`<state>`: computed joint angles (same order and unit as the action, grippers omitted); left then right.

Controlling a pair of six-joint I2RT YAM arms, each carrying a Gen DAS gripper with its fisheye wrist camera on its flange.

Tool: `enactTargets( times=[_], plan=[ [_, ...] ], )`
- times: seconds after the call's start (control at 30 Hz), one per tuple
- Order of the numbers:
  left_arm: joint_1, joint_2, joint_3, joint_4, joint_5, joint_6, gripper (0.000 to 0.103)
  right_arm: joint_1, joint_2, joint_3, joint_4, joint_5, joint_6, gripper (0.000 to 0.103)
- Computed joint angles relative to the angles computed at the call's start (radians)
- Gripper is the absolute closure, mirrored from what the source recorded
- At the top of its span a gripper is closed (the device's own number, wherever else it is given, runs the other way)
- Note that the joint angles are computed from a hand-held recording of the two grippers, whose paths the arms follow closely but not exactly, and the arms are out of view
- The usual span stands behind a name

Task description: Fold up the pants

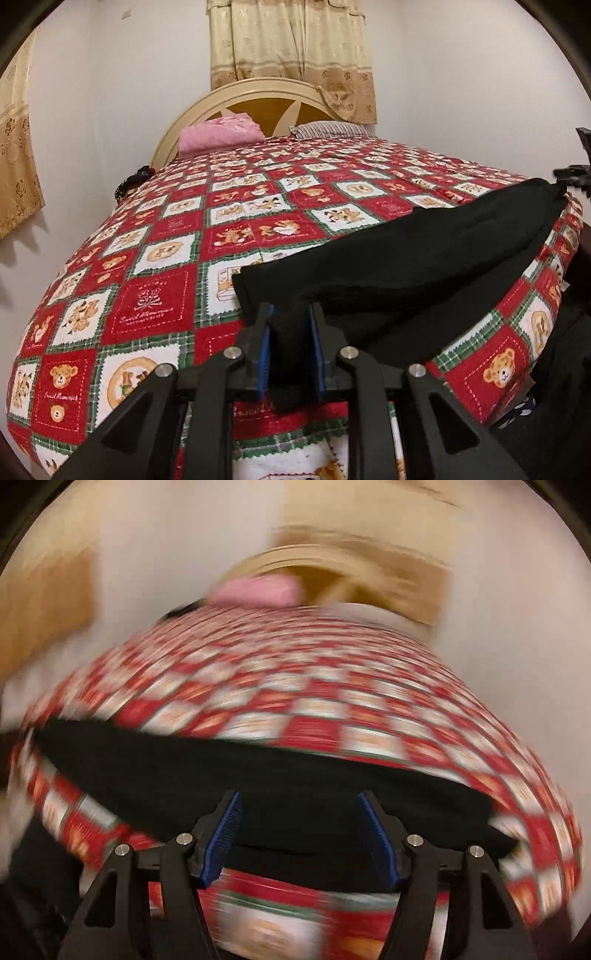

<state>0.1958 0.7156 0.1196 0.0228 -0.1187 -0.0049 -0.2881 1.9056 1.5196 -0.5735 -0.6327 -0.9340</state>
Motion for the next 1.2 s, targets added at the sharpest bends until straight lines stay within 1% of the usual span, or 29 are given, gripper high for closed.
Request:
enactTargets(
  times=[0.03,0.07,0.1,0.13,0.17,0.27,0.33,0.4,0.43,0.47,0.53,0.6,0.63,0.73,0.8,0.87,0.93,1.0,1.03,1.07,1.1,1.13,1.2],
  plan=[
    [0.021,-0.008,-0.003,-0.003,0.025,0.008,0.083,0.067,-0.052,-0.105,0.024,0.014,-0.060,0.038],
    [0.009,-0.007,-0.002,-0.004,0.020,0.001,0.083,0.112,-0.077,-0.164,0.035,0.023,-0.097,0.042],
    [0.013,-0.013,-0.004,-0.006,0.026,0.001,0.083,0.170,-0.109,-0.245,0.074,0.047,-0.136,0.043],
    [0.020,-0.018,-0.006,-0.009,0.037,0.002,0.083,0.226,-0.139,-0.331,0.147,0.084,-0.160,0.044],
    [0.025,-0.010,-0.007,0.000,0.045,0.002,0.084,0.267,-0.155,-0.388,0.202,0.108,-0.170,0.044],
    [0.022,0.005,-0.002,0.010,0.048,0.007,0.085,0.372,-0.162,-0.501,0.337,0.178,-0.196,0.044],
    [0.042,0.017,-0.002,0.022,0.075,0.014,0.085,0.422,-0.144,-0.541,0.414,0.233,-0.206,0.044],
    [0.060,0.026,0.000,0.028,0.098,0.023,0.086,0.451,-0.133,-0.571,0.484,0.279,-0.209,0.054],
    [0.066,0.031,0.002,0.031,0.107,0.028,0.087,0.461,-0.116,-0.564,0.491,0.299,-0.201,0.067],
    [0.065,0.032,0.003,0.032,0.105,0.033,0.088,0.449,-0.110,-0.548,0.470,0.292,-0.208,0.081],
    [0.062,0.023,0.007,0.019,0.113,0.039,0.090,0.441,-0.118,-0.541,0.434,0.274,-0.216,0.099],
    [0.058,-0.016,0.010,-0.018,0.110,0.050,0.090,0.426,-0.162,-0.552,0.400,0.247,-0.230,0.100],
    [0.064,-0.047,0.011,-0.047,0.120,0.055,0.090,0.414,-0.190,-0.552,0.366,0.227,-0.230,0.100],
    [0.078,-0.065,0.003,-0.070,0.143,0.051,0.090,0.377,-0.237,-0.526,0.251,0.172,-0.250,0.100],
    [0.070,-0.048,-0.016,-0.055,0.140,0.045,0.090,0.374,-0.235,-0.540,0.253,0.179,-0.263,0.100],
    [0.066,-0.068,-0.035,-0.054,0.145,0.028,0.090,0.385,-0.184,-0.552,0.290,0.221,-0.267,0.100],
    [0.049,-0.118,-0.036,-0.101,0.128,0.014,0.089,0.392,-0.133,-0.554,0.313,0.250,-0.263,0.100],
    [0.031,-0.163,-0.034,-0.152,0.112,0.014,0.089,0.388,-0.130,-0.563,0.323,0.249,-0.260,0.100],
    [0.023,-0.189,-0.033,-0.184,0.103,0.019,0.088,0.387,-0.138,-0.565,0.316,0.243,-0.259,0.100],
    [0.023,-0.193,-0.030,-0.197,0.099,0.021,0.081,0.385,-0.145,-0.563,0.307,0.240,-0.263,0.100],
    [0.027,-0.200,-0.028,-0.214,0.090,0.021,0.078,0.386,-0.147,-0.561,0.299,0.245,-0.272,0.100],
    [0.046,-0.210,-0.025,-0.239,0.093,0.023,0.074,0.389,-0.148,-0.566,0.305,0.256,-0.287,0.100],
    [0.108,-0.274,-0.020,-0.330,0.117,0.036,0.065,0.382,-0.157,-0.594,0.347,0.253,-0.314,0.098]
  ],
)
